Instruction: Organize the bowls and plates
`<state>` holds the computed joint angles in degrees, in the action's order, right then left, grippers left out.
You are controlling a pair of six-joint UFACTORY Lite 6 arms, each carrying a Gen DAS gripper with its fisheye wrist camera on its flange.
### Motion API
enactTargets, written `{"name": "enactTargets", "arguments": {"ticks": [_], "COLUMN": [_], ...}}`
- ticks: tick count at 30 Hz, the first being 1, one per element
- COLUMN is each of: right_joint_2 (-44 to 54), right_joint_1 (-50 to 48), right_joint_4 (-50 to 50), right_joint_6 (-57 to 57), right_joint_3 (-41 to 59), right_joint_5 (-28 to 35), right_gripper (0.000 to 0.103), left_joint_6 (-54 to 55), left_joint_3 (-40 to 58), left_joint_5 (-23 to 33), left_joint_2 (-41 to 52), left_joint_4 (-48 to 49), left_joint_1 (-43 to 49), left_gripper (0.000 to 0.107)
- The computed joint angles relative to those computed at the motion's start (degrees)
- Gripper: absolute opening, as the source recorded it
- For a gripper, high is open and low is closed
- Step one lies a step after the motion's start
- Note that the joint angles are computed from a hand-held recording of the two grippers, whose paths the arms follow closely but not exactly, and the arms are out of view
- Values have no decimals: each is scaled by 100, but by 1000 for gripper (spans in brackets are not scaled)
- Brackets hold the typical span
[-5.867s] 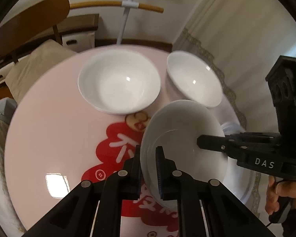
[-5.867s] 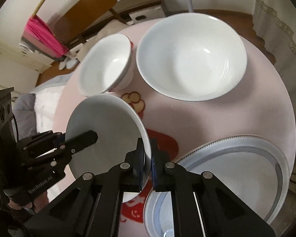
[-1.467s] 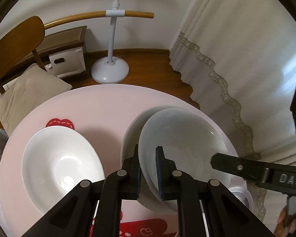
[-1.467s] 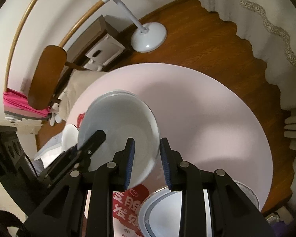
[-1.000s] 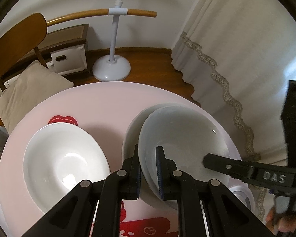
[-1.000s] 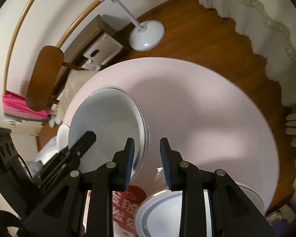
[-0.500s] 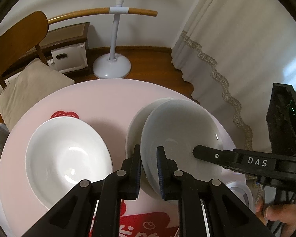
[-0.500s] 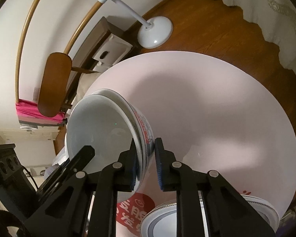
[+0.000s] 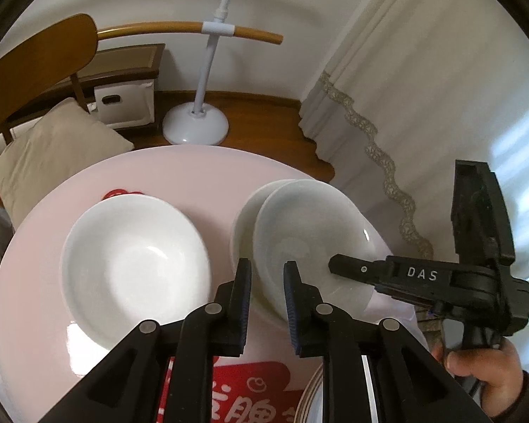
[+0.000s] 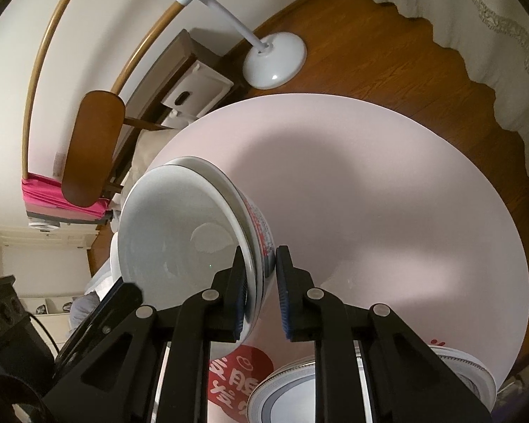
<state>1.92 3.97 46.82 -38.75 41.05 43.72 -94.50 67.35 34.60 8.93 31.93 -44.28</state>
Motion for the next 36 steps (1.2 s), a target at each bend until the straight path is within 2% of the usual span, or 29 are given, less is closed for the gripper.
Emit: {"name": "enactTargets", "arguments": {"ticks": [11,13,15,17,19,22,24,26,28,30,35,36], "right_joint_2": [-343,-431,-631,-965,-1504,-2342,-2960,-3536,-3992,-4388,-4740,-4660], "right_joint_1": [158,175,189,205,269,166,144,212,435,893,2825,3062], "right_joint_4": [-188,-204,-322,-531,-979,-1518,-1817,-1725,-1687,-1526,-1926,-1936], "right_joint_6": [435,504,683,928,1393,1949,2332,2426,2636,3002,4826,4992], "right_joint_3": [-151,-205,-266,-327,-438,-637,-813,-1040,-1258,-1507,-1939,-1966], "right_joint_5": [-195,-210,-209,-180,-138,77,301,592,776,841,-45,-224], "right_gripper": [20,20,20,21,30,42,42,42,42,42,42,42], "left_joint_6": [-859,-917,-1028,-1179,-1267,-1246,-1214,-1174,-1046,-650,403,764], "left_joint_3": [-1372,-1488,-1692,-1851,-1942,-2204,-2357,-2537,-2669,-2793,-2800,-2798], "left_joint_5": [466,547,623,811,995,1296,1448,1559,1536,1254,359,157], "left_joint_2": [-1437,-1582,-1860,-2128,-2307,-2719,-2928,-3148,-3243,-3181,-2635,-2544], "left_joint_4": [214,207,235,300,331,299,253,197,84,-164,-694,-833], "left_joint_1": [-433,-460,-488,-564,-656,-710,-684,-646,-543,-261,396,601], "left_gripper": [16,17,24,32,39,42,49,49,49,49,45,41]}}
